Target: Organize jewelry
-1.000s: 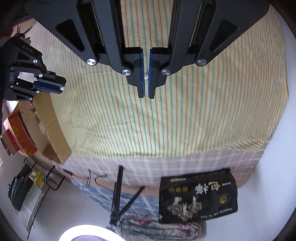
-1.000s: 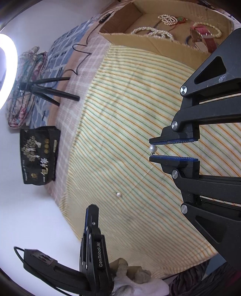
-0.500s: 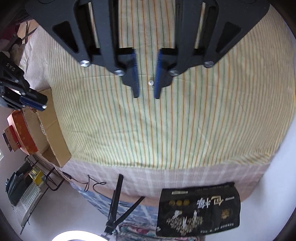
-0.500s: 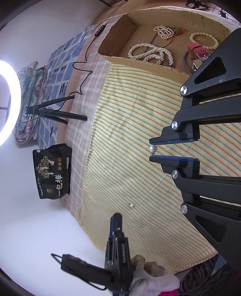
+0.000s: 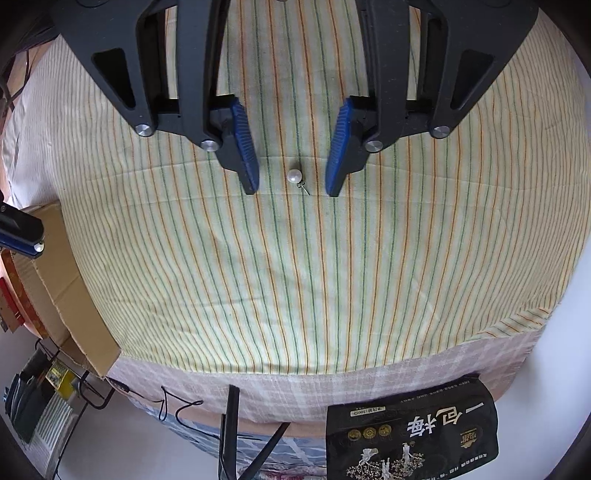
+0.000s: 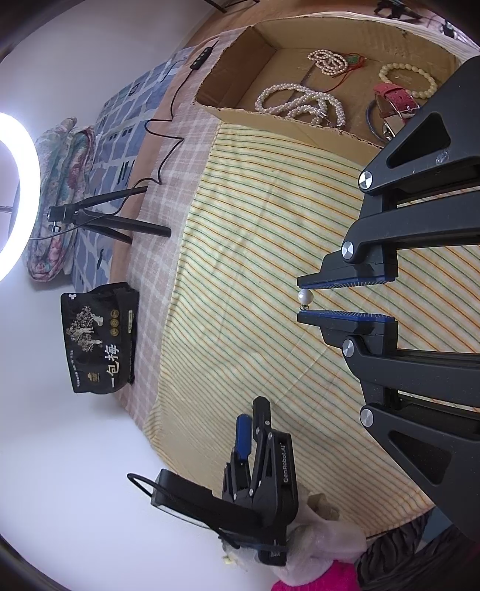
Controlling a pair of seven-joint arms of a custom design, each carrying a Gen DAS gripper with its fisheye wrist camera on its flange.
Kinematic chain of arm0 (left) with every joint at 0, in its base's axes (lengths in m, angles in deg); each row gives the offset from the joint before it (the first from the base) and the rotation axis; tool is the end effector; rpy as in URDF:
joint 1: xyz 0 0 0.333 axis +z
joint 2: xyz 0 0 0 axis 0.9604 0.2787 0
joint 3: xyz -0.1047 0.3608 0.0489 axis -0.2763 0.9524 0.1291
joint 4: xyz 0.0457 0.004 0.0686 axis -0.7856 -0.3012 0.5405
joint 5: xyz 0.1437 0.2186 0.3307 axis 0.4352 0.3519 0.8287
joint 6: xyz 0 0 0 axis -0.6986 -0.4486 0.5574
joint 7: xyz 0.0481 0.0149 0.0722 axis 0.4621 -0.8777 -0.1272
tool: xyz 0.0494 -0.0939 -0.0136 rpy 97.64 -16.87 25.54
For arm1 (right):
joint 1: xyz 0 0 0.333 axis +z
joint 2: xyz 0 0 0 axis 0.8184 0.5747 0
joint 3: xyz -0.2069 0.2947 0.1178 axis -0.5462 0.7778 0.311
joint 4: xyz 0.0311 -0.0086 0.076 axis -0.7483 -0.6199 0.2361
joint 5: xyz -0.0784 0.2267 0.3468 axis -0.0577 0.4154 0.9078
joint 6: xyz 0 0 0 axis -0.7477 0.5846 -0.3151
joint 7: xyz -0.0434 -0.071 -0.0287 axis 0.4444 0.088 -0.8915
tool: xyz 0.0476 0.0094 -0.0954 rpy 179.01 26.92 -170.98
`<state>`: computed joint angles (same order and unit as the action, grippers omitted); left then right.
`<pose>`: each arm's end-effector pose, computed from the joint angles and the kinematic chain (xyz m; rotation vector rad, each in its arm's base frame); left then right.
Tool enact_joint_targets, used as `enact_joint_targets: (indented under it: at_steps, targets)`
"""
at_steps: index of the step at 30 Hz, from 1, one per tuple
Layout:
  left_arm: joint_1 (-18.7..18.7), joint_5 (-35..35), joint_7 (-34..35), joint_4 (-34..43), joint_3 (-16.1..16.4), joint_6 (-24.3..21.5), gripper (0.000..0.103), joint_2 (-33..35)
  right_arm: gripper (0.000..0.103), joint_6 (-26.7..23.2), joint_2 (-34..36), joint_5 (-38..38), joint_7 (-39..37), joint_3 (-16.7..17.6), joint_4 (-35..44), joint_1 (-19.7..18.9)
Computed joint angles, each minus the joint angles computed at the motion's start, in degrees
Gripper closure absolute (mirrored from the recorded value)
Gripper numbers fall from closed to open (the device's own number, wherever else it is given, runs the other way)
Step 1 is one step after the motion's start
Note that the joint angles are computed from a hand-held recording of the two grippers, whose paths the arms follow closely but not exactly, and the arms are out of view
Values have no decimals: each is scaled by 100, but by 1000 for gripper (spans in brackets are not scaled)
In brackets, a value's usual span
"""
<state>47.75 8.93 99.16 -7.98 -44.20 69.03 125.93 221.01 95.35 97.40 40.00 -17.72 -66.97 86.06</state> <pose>0.6898 -0.4733 0.3452 -1.7260 2.3058 -0.5938 0.6167 0.3028 0.3599 -1.9733 1.4392 -0.4630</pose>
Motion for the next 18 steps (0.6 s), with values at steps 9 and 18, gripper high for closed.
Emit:
enact_joint_targets:
  at_steps: [9,18]
  targets:
    - [-57,147,33,27,73,-11,91,36,93,-35,9,-37,31,-146,7,147]
    - [-46,206,-86,-227,93,254,96,-192,93,25,-35,-100,120,-418,-51,366]
